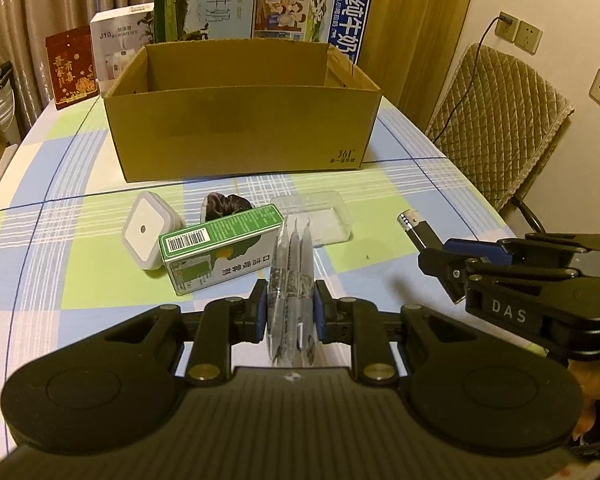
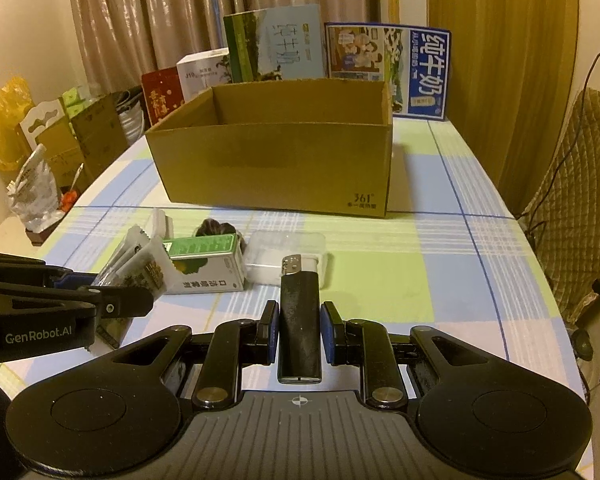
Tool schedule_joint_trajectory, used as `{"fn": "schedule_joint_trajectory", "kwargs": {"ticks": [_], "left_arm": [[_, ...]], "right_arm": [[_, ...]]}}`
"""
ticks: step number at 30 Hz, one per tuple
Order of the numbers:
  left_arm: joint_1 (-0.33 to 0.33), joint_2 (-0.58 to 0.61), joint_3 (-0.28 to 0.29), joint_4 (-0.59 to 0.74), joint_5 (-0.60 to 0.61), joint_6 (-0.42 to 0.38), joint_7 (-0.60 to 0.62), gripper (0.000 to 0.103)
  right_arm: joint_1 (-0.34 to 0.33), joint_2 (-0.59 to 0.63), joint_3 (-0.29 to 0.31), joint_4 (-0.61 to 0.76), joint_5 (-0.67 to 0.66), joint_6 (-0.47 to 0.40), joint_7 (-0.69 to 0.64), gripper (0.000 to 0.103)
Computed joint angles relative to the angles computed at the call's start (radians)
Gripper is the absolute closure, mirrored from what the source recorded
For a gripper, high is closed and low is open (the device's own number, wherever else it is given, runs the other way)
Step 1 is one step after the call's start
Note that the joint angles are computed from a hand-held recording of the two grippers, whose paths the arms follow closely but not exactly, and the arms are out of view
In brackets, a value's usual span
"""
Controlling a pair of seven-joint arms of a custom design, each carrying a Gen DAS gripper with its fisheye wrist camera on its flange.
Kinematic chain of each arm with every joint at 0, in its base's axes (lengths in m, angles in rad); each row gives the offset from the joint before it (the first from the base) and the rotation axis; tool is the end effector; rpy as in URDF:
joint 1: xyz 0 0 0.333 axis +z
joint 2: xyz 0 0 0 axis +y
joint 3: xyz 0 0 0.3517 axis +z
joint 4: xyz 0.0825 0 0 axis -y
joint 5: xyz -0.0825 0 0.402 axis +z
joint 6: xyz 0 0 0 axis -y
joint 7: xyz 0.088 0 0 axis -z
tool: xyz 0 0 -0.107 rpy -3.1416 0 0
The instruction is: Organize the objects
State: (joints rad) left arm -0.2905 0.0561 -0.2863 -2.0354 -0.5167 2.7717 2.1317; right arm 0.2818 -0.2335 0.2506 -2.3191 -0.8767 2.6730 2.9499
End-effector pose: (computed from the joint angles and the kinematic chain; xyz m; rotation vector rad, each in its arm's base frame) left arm 0.5368 -0.3198 0.5194 -1.1432 2.4987 -1.0379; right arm 0.4311 0.2890 0.5131 -1.5848 1.8414 -0.7191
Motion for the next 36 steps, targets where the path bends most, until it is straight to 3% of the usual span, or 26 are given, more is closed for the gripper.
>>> {"fn": "schedule_joint_trajectory", "kwargs": {"ticks": [21,36], "left_arm": [[-0.005,-0.03,0.017,-0.008,-0.011,0.007,0.008,0.085],[0.014,0.03,0.005,0.101,0.036,0.011,-0.007,0.085]], "right_arm": [[0.003,-0.02,0.01,0.01,-0.002,-0.018,-0.011,0.084],[-0.029,0.014,-0.015,0.099,-0.046,-0.005,-0.058,0.084]]}}
